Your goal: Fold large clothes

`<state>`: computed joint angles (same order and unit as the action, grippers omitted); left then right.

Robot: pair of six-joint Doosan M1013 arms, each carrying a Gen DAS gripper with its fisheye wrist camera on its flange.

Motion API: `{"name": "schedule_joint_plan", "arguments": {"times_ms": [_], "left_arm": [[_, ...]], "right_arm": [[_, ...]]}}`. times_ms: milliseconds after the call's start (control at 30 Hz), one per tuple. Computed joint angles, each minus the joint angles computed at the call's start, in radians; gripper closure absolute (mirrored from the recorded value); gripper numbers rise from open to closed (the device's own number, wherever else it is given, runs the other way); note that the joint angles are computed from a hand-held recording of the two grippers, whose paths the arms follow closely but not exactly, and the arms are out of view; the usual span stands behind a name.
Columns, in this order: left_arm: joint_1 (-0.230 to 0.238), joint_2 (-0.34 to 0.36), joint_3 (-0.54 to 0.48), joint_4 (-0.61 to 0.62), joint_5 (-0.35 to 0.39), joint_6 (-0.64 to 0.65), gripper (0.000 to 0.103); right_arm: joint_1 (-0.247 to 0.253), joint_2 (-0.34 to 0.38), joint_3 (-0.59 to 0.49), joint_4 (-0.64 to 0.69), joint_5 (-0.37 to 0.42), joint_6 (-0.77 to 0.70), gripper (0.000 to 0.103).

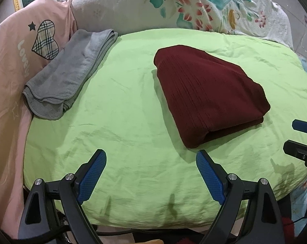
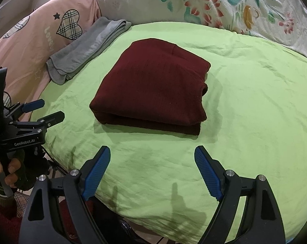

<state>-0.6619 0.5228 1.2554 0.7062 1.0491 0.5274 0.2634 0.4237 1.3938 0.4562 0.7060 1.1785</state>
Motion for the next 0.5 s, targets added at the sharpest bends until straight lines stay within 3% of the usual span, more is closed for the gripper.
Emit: {"name": "schedule_joint_plan", "arguments": {"times_ms": [500], "left_arm": [[-0.002, 0.008, -0.018, -0.015, -0.008, 0.017, 0.012]], "right_arm": [[-0.001, 0.015, -0.035, 0.027, 0.009, -0.032, 0.018]]}}
